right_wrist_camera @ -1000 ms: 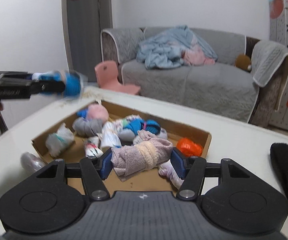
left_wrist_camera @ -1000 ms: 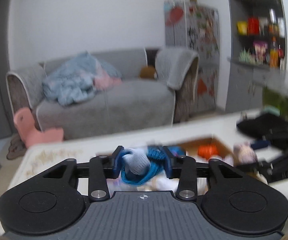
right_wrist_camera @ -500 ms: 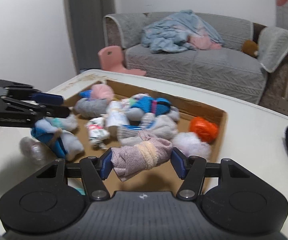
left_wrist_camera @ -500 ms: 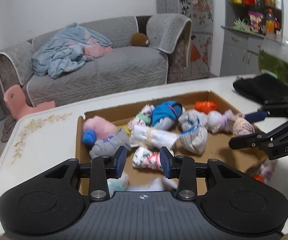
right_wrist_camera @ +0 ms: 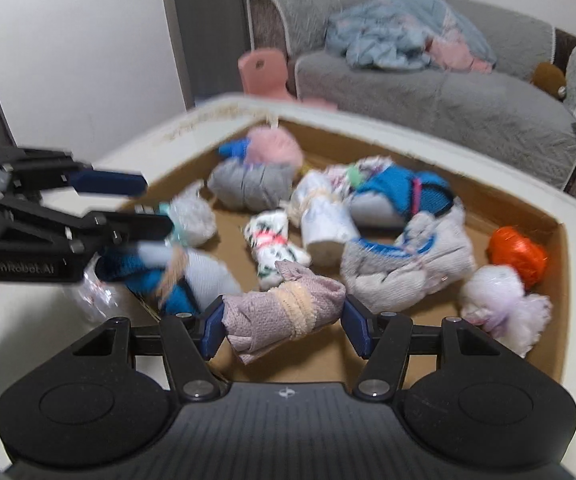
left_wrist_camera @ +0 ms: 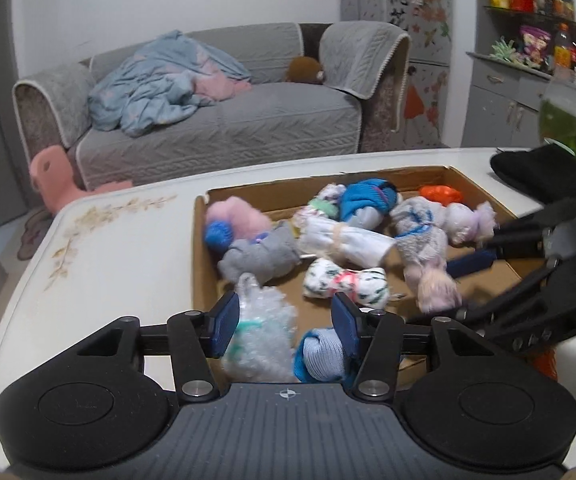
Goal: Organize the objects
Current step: 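Open both tools to release the two rolls into the box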
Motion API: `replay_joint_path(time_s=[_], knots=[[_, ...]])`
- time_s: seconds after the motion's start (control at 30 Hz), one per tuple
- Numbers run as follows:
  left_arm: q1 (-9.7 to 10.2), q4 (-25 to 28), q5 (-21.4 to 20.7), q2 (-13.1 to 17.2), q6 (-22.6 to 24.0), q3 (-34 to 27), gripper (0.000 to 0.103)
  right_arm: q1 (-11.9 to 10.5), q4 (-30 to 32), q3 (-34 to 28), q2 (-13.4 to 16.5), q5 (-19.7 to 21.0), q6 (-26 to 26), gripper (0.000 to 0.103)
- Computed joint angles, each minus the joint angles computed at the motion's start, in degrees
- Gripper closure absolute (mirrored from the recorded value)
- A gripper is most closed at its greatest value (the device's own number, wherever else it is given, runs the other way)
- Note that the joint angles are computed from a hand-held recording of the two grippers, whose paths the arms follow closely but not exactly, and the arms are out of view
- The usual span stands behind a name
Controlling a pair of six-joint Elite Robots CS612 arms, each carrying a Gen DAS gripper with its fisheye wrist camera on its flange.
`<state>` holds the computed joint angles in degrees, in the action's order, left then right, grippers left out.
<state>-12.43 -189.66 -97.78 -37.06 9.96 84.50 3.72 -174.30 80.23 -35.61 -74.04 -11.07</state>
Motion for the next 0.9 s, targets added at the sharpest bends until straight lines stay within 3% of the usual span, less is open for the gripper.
replay_joint_path(time_s=[0.17, 0.47, 0.9], knots=[[0.43, 1.06, -0.26, 0.04, -0.64, -0.18, 0.045, -0.41, 5.07, -0.36, -0.46, 1.78, 1.03, 0.045], [0.29, 1.85, -0.12, -1.44, 1.05, 2.66, 0.042, -0.17, 5.66, 3.46, -2.67, 2.61, -1.38, 0.045], [-0.34, -8.23, 1.13, -5.43, -1.86, 14.39, 0.04, -0.23, -0.7, 13.21, -7.14, 3.74, -1.0, 0.045]])
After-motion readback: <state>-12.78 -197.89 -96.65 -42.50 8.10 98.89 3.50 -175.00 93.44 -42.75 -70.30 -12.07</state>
